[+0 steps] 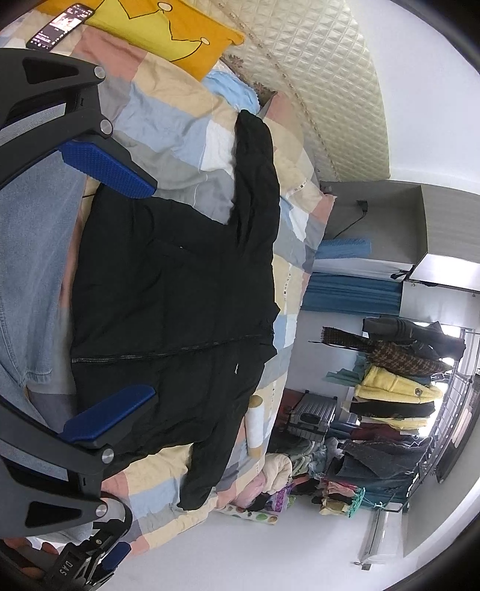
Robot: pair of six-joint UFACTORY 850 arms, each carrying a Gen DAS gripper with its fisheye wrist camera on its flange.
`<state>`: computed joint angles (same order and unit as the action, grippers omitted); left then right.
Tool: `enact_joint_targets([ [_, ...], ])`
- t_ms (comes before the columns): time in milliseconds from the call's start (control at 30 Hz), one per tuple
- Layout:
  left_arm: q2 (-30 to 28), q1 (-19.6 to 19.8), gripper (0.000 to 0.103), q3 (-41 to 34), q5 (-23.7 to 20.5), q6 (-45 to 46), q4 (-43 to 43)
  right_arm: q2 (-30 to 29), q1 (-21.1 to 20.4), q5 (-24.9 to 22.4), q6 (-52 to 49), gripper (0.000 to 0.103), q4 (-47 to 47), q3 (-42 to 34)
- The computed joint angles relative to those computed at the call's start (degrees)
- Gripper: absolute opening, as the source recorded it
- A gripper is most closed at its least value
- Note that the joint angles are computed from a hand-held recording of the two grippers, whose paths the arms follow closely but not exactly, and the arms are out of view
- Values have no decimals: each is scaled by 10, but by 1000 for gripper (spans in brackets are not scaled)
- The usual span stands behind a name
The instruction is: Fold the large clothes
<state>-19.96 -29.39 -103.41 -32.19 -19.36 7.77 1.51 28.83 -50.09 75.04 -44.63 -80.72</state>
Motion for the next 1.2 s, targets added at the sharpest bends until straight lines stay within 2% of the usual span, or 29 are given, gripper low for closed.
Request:
enact_joint_targets([
  [567, 2, 1, 102, 3, 1, -3, -6, 1, -6, 15, -16, 103, 11, 1],
  [733, -6, -4, 102, -5, -3, -30, 34, 2, -13, 26, -22, 103, 16, 0],
  [900, -27, 4, 102, -40, -10, 19, -31, -3, -23, 41, -39, 103, 17, -10],
  [1100, -57, -2, 102, -93, 0, 14, -23, -14, -43, 47, -59, 103, 6, -35],
  [1200, -71, 7, 102, -120, 15, 67, -106, -17, -61, 58, -81, 103, 8, -48],
])
